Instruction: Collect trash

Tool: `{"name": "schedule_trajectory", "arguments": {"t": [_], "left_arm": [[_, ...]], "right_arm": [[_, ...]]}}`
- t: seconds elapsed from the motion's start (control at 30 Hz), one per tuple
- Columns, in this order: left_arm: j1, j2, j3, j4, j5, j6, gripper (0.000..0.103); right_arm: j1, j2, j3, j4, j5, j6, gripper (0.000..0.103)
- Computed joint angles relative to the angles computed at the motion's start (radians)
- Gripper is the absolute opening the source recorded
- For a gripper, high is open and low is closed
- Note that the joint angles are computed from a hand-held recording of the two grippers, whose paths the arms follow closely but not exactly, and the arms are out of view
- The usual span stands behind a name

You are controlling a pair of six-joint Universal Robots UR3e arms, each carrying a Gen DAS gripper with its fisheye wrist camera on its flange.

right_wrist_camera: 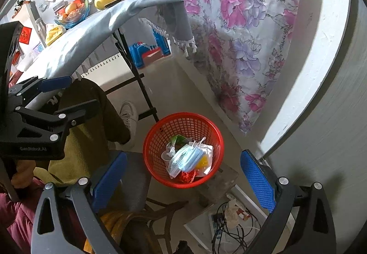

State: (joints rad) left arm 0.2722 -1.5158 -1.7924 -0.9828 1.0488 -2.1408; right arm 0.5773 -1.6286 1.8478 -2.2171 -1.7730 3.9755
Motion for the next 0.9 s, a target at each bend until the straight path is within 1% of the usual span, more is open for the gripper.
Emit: {"name": "schedule_trajectory", "arguments": {"t": [0.73,0.9], "left_arm": [[-0.012,-0.006,0.003,-0.014,0.019,0.019,0.096],[-0.016,0.0,-0.012,-0.001,0.021,0.028,0.096]], "right_arm": [[0.0,0.006,0.005,-0.013,0.01,-0.002,0.097],[0.003,0.008,0.005,-0.016,0.008,0.004,0.097]]}}
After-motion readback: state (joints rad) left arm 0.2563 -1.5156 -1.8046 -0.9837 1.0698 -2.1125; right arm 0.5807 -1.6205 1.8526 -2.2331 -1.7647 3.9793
